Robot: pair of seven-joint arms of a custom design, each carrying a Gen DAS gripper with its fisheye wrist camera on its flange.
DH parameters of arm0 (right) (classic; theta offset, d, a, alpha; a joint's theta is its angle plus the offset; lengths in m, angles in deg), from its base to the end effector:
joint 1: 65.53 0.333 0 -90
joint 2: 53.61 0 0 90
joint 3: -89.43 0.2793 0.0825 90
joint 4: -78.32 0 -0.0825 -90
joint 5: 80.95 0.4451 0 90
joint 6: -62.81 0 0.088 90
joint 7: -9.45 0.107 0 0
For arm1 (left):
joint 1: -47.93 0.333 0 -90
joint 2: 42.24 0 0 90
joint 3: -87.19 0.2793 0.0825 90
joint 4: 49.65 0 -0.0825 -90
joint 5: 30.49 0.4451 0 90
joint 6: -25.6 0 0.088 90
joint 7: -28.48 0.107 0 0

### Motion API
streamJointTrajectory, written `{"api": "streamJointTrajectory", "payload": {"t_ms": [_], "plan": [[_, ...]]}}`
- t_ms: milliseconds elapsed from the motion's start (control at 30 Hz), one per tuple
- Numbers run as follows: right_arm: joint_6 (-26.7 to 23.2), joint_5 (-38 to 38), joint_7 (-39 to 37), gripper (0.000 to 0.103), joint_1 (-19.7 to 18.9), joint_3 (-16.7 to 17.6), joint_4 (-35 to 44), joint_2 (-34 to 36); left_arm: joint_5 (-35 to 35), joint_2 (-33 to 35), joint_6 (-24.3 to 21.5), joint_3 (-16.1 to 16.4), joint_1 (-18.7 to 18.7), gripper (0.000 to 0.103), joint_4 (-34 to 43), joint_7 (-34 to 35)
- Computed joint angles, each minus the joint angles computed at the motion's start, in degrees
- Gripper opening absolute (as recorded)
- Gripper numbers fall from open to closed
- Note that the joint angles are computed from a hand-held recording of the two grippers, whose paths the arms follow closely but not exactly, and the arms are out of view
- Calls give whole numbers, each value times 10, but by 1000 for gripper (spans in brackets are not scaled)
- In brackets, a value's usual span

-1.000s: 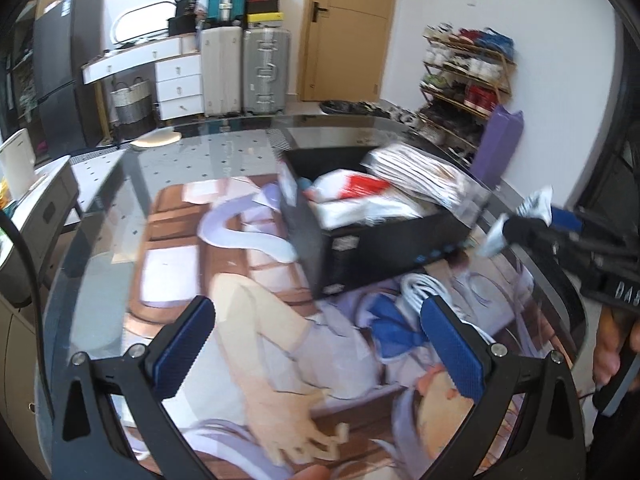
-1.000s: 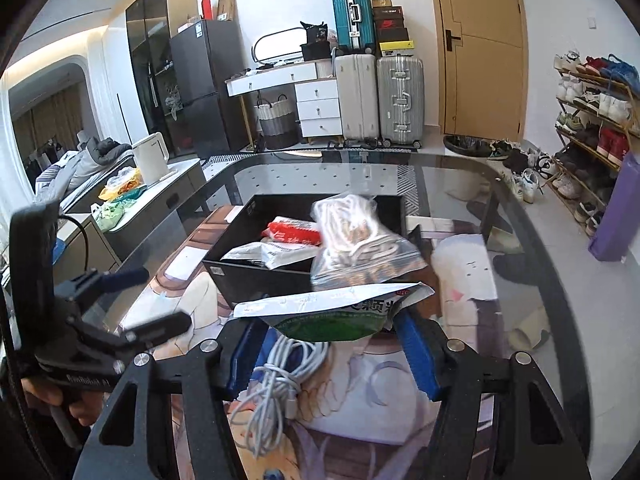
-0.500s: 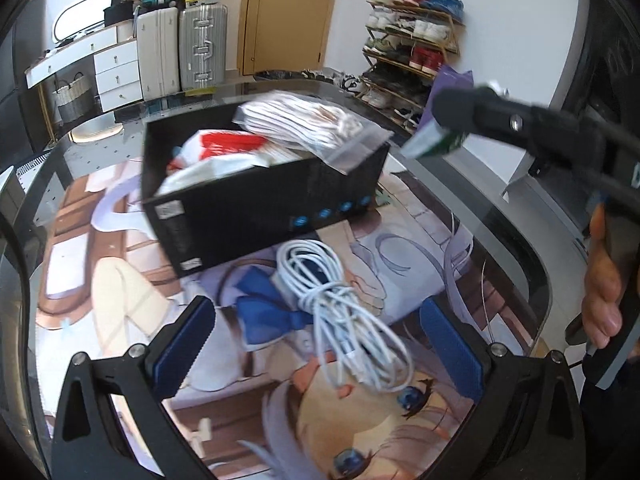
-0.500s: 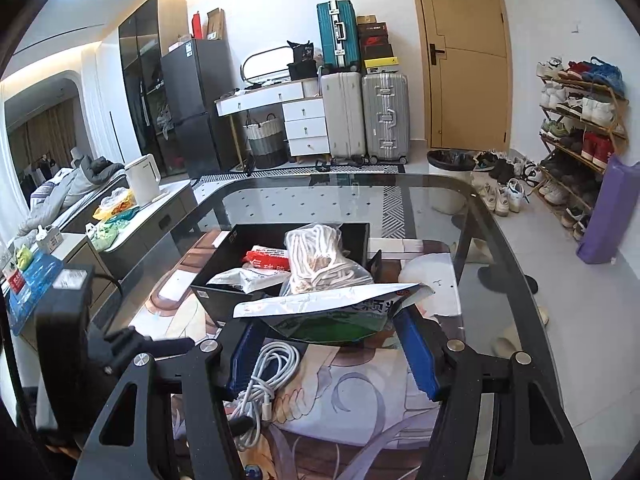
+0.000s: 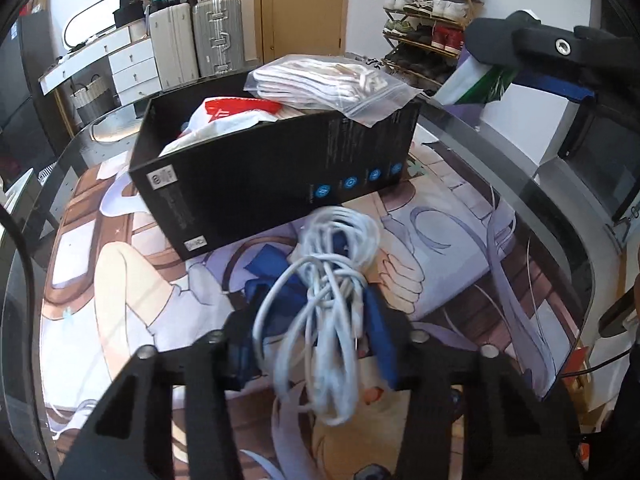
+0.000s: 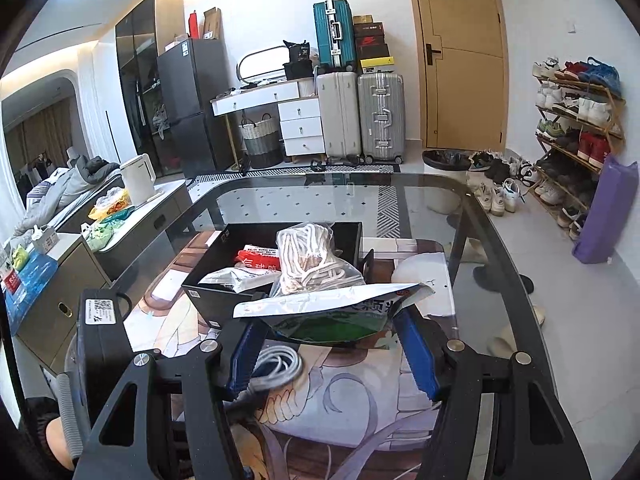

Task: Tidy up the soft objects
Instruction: 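Close the left tool on the white cable coil while the right tool holds the green packet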

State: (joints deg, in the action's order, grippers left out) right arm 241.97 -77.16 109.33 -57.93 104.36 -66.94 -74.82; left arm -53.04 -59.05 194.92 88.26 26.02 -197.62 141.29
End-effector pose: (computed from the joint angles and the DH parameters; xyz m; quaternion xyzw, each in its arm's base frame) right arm 0.4913 0.1994 0.4472 -0.6840 0.5671 -0.2467 0.3869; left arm 0.4946 -0.1612 0.3596 -0.5212 0.7849 -0.2941 0.1609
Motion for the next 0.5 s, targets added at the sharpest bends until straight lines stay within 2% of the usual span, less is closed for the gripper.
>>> {"api": "streamJointTrajectory", "payload": {"t_ms": [33, 100, 167, 333, 400, 500], "plan": [[2, -1, 0, 64, 0, 1, 2, 5, -20, -4, -1, 15, -15, 29, -2, 22], [7, 0, -7, 64, 8, -5, 3, 9, -44, -8, -5, 28, -27, 24, -3, 46], [10, 3, -14, 64, 15, -10, 4, 11, -50, -17, 7, 26, -25, 24, -13, 54], [23, 21, -33, 64, 36, -25, 2, 11, -86, -53, 27, 69, -62, 24, -36, 99], [31, 33, -49, 64, 54, -41, 1, 11, -94, -69, 32, 89, -76, 24, -43, 113], [37, 62, -82, 64, 101, -84, 2, 13, -106, -99, 42, 125, -102, 24, -56, 131]]}}
